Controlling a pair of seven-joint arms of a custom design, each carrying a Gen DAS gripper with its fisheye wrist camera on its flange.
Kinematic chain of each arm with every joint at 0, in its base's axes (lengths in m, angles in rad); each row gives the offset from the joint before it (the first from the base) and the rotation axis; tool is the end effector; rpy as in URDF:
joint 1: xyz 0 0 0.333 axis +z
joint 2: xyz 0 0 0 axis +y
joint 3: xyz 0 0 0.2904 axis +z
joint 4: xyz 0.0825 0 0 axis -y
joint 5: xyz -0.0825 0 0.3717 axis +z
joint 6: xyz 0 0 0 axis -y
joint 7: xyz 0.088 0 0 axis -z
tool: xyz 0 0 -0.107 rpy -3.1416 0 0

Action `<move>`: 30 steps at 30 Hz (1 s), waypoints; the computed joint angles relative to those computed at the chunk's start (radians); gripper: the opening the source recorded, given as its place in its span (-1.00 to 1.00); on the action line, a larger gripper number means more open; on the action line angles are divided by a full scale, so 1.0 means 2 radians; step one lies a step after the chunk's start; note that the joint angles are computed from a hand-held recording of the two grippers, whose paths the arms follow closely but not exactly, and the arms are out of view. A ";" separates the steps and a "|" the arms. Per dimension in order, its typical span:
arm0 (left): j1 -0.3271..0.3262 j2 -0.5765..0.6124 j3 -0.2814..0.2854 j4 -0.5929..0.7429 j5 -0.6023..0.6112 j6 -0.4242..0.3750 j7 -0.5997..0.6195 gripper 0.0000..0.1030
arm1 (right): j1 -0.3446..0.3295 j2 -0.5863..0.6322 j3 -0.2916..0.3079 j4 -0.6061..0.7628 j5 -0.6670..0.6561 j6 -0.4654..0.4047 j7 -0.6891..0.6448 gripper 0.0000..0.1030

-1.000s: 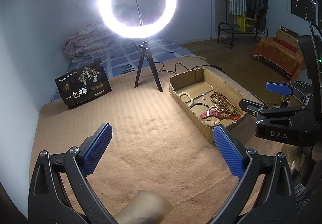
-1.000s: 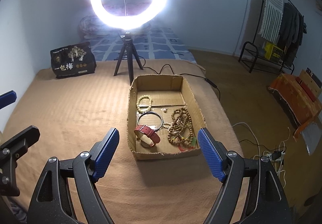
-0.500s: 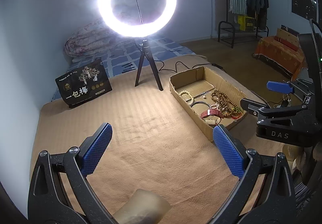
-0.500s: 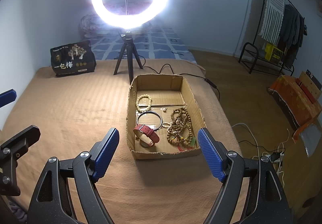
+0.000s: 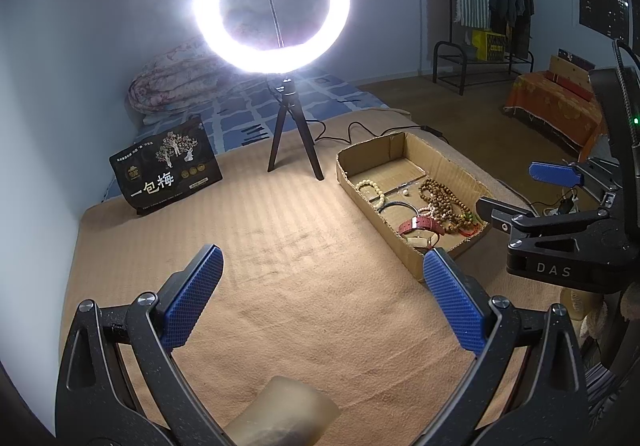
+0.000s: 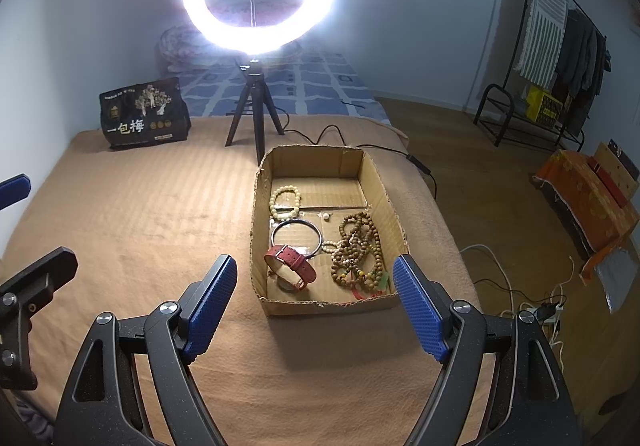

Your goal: Organize jewelry

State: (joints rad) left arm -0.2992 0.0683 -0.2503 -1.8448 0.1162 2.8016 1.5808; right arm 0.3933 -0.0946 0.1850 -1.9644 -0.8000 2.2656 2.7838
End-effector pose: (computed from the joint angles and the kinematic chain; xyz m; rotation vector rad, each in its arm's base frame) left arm 0.5263 -0.3236 0.5719 -1.1050 2.2057 -0.9786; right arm 0.4768 0.2928 0.5413 -1.5885 1.9929 -0.9099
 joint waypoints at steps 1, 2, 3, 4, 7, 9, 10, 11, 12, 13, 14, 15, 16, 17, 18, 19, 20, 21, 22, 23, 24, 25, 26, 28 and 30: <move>0.000 0.000 0.000 0.000 -0.001 0.000 0.001 0.98 | 0.000 0.000 0.000 0.000 0.000 0.000 0.000 0.56; 0.000 0.000 0.000 0.000 -0.001 0.000 0.000 0.98 | 0.000 0.000 0.000 0.000 0.000 0.000 0.000 0.56; 0.000 0.000 0.000 0.000 -0.001 0.000 0.001 0.98 | 0.000 0.000 0.000 0.000 0.000 0.000 0.000 0.56; 0.000 0.000 0.000 0.000 -0.001 0.000 0.001 0.98 | 0.000 0.000 0.000 0.000 0.000 0.000 0.000 0.56; 0.000 0.000 0.000 0.001 -0.001 -0.001 0.002 0.98 | 0.001 0.000 0.000 0.000 0.000 -0.001 0.000 0.56; 0.000 0.001 0.000 0.001 -0.001 -0.001 0.003 0.98 | 0.001 0.000 0.000 0.000 0.001 0.000 -0.001 0.56; 0.000 0.000 0.000 -0.001 -0.001 0.000 0.003 0.98 | 0.001 0.000 0.000 -0.001 0.001 0.000 -0.001 0.56; 0.000 0.000 0.000 -0.001 -0.001 0.000 0.003 0.98 | 0.001 0.000 0.000 -0.001 0.001 0.000 -0.002 0.56; 0.000 0.000 0.000 0.000 -0.002 0.000 0.003 0.98 | 0.001 0.000 0.000 -0.002 0.002 0.000 -0.002 0.56; 0.000 0.000 0.000 0.000 -0.001 0.000 0.003 0.98 | 0.001 0.000 0.000 -0.001 0.002 0.000 -0.004 0.56; -0.001 0.000 0.000 -0.001 -0.001 0.000 0.002 0.98 | 0.001 0.000 0.000 -0.002 0.003 0.000 -0.005 0.56; -0.001 -0.001 0.000 -0.001 -0.002 0.000 0.002 0.98 | 0.001 0.001 0.000 -0.001 0.003 0.000 -0.006 0.56; -0.001 -0.001 0.000 -0.001 -0.002 0.000 0.002 0.98 | 0.001 0.001 -0.001 0.000 0.004 0.000 -0.007 0.56; -0.001 0.000 0.000 -0.001 -0.002 0.000 0.002 0.98 | 0.001 0.001 -0.001 -0.001 0.004 0.000 -0.007 0.56; -0.001 0.000 0.000 -0.001 -0.002 0.000 0.002 0.98 | 0.001 0.001 -0.001 -0.001 0.004 0.000 -0.007 0.56; -0.001 0.000 -0.001 -0.001 -0.003 -0.001 0.003 0.98 | 0.001 0.001 -0.001 -0.001 0.004 0.000 -0.007 0.56; -0.001 0.000 -0.001 0.000 -0.004 -0.002 0.004 0.98 | 0.001 0.001 -0.001 -0.001 0.004 0.000 -0.007 0.56; -0.001 0.000 -0.001 0.000 -0.004 -0.002 0.004 0.98 | 0.001 0.001 -0.001 0.000 0.004 -0.001 -0.007 0.56; -0.001 0.000 -0.001 -0.001 -0.002 -0.002 0.003 0.98 | 0.001 0.001 -0.001 0.000 0.004 -0.001 -0.007 0.56; -0.002 0.000 -0.001 -0.002 -0.002 -0.003 0.002 0.98 | 0.001 0.001 -0.001 -0.001 0.004 0.000 -0.007 0.56; -0.002 -0.001 -0.001 -0.003 -0.001 -0.003 0.002 0.98 | 0.001 0.001 -0.001 -0.001 0.004 0.000 -0.008 0.56; -0.002 0.000 -0.001 -0.002 -0.001 -0.003 0.001 0.98 | 0.001 0.001 -0.001 -0.001 0.004 0.000 -0.008 0.56; -0.002 0.000 -0.001 -0.002 -0.001 -0.003 0.001 0.98 | 0.001 0.001 -0.001 -0.001 0.004 0.000 -0.007 0.56; -0.002 0.000 -0.001 -0.001 -0.006 -0.004 0.004 0.98 | 0.001 0.001 -0.001 -0.001 0.004 0.000 -0.007 0.56; -0.002 0.000 -0.002 -0.001 -0.010 -0.006 0.005 0.98 | 0.001 0.001 -0.001 0.000 0.004 0.000 -0.008 0.56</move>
